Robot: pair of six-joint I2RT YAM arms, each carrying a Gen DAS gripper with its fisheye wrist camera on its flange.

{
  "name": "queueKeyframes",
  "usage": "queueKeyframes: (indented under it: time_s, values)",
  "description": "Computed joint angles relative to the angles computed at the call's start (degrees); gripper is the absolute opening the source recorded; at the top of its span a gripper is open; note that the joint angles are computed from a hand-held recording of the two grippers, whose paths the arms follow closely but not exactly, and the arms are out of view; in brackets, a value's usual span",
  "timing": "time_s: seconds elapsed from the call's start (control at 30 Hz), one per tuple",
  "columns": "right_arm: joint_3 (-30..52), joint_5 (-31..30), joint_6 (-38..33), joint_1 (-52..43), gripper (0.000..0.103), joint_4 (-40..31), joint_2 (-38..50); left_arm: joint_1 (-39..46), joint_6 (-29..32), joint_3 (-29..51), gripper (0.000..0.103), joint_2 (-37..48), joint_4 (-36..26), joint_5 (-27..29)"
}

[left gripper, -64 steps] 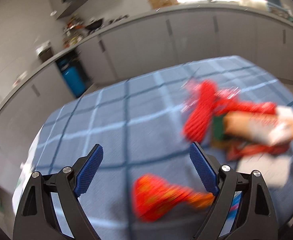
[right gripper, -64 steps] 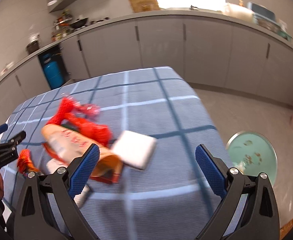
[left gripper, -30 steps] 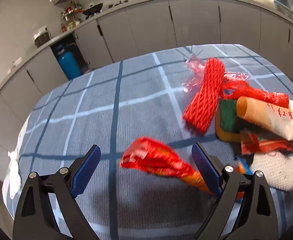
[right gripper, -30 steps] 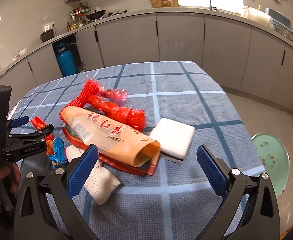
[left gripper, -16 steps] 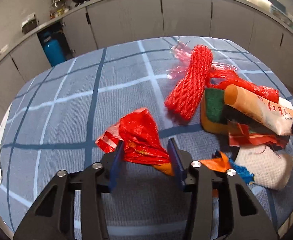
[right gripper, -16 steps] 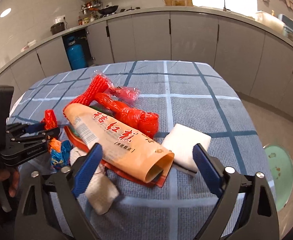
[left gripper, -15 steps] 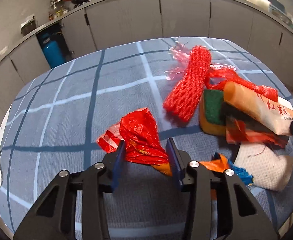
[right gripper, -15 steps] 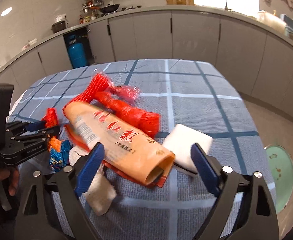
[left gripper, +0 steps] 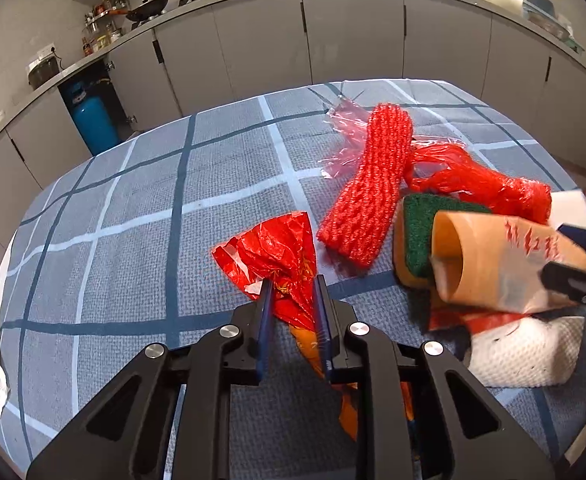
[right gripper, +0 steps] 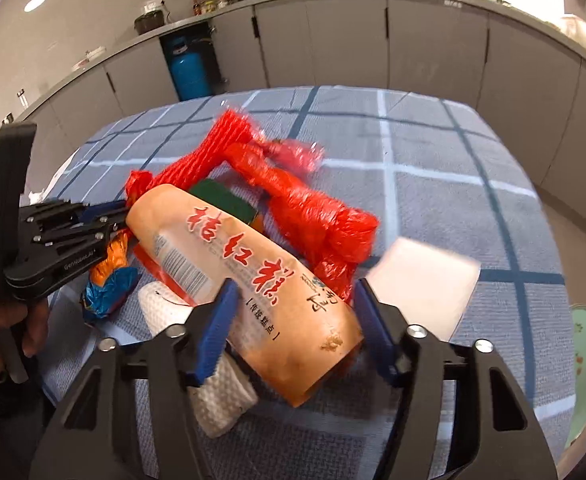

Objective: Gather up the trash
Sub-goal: 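Grasp the red plastic bag with the left tool while the right tool grasps the orange wrapper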

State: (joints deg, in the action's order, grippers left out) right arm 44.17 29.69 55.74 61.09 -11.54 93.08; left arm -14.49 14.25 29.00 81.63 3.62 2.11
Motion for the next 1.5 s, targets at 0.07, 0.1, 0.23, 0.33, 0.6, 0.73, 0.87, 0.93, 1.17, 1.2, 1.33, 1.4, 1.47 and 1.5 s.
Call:
queueKeyframes:
  time_s: [0.07, 0.1, 0.23, 0.33, 0.6, 0.73, 0.87, 0.93, 1.17, 1.2, 1.33, 1.4, 1.47, 1.5]
  values:
    - [0.32, -1.04, -0.7, -0.09, 0.051, 0.19, 0.74, 0.16, 0.22, -0.04, 0.019, -0.19, -0.02, 0.26]
    - [0.31, -1.74, -1.37, -0.33, 0.051, 0.42, 0.94, 0.17, 0.35, -0.07, 0.019, -0.29, 0.03, 0.21]
    - [-0.35, -2.69, -1.57, -0.88, 0.052, 1.75, 1.07, 0.49, 0.65, -0.08, 0.019, -0.62, -0.27, 0.66]
    - [1.12, -2.22, -1.45, -0.64, 0.049, 0.63, 2.66, 0.38, 0.77, -0.34, 0.019, -1.36, -0.57, 0.96]
    - [-3.27, 1.86, 0.15, 2.33, 0.013, 4.33, -3.56, 1.4, 1.12, -0.45, 0.016, -6.33, -3.79, 2.17]
    - [-3.43, 6.54, 1.16, 5.34, 0.011, 3.68, -7.63, 1.59, 1.06, -0.19, 0.015, -10.63, -6.56, 2.22]
    - [-1.36, 12.09, 2.51, 8.38, 0.011, -0.93, -10.67, 1.32, 0.84, 0.5, 0.014, -15.18, -9.51, 2.35]
    - [0.23, 15.04, 4.04, 9.45, 0.011, -5.06, -11.34, 0.49, 0.49, 1.08, 0.014, -17.53, -10.75, 2.04]
    - [3.67, 23.59, 14.19, 11.91, 0.011, -21.33, -13.03, -6.32, -1.58, 2.78, 0.014, -20.72, -10.84, -2.93]
    - [3.53, 24.5, 16.38, 12.2, 0.011, -23.54, -13.72, -8.11, -2.24, 3.49, 0.014, -20.34, -10.66, -3.91]
    - [3.31, 28.05, 25.74, 13.86, 0.011, -33.37, -16.0, -13.13, -3.8, 5.4, 0.014, -19.26, -10.08, -5.99]
    - [3.79, 29.45, 31.24, 14.78, 0.011, -39.87, -16.57, -16.59, -4.63, 6.59, 0.014, -18.0, -9.5, -7.54]
    - [3.64, 30.4, 37.56, 15.81, 0.011, -46.29, -17.7, -20.17, -5.59, 7.87, 0.014, -16.66, -8.95, -9.0]
    - [3.96, 30.64, 40.74, 16.57, 0.011, -49.33, -17.58, -22.61, -6.16, 8.56, 0.014, -15.65, -8.11, -10.23]
